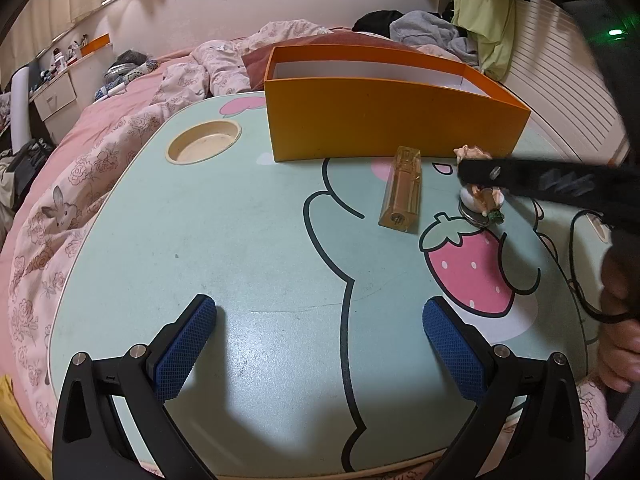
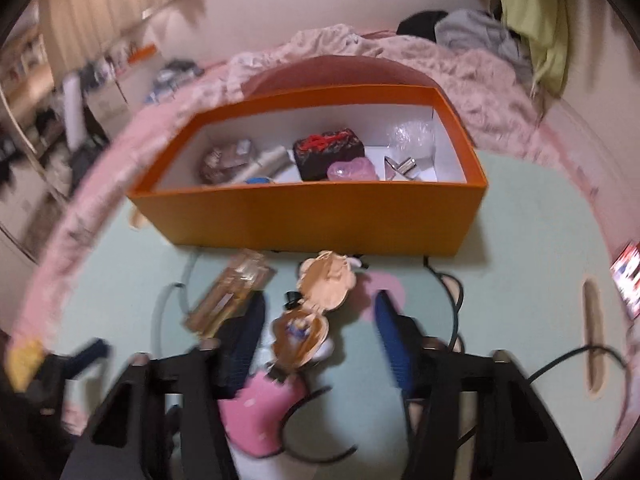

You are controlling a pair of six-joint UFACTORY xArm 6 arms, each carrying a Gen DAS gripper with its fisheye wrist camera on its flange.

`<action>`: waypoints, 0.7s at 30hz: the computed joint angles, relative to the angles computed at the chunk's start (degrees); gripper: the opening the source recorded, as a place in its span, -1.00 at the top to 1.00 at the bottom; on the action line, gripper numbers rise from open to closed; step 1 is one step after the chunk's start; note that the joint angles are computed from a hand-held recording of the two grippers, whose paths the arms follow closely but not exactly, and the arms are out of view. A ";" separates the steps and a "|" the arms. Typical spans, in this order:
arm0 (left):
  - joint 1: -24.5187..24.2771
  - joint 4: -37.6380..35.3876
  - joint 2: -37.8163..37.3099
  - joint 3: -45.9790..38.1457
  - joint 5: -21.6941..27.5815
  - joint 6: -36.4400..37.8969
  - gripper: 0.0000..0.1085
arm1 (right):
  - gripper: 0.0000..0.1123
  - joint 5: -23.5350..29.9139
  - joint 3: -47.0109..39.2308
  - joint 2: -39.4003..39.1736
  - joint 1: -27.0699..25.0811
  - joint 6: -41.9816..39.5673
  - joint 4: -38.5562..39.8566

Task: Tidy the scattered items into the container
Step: 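Grasp the figurine with the right tool while the left tool grasps the gold tube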

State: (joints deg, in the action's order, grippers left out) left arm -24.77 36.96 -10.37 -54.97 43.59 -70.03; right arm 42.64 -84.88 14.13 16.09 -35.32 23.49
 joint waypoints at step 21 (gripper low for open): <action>3.39 0.19 7.50 -10.18 -6.58 13.40 -0.31 | 0.55 0.36 13.85 -11.64 -9.24 -12.06 20.92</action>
State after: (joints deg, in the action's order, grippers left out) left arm -21.38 37.15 -2.87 -65.15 37.00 -56.63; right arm 43.00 -71.03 2.49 6.85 -47.38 44.41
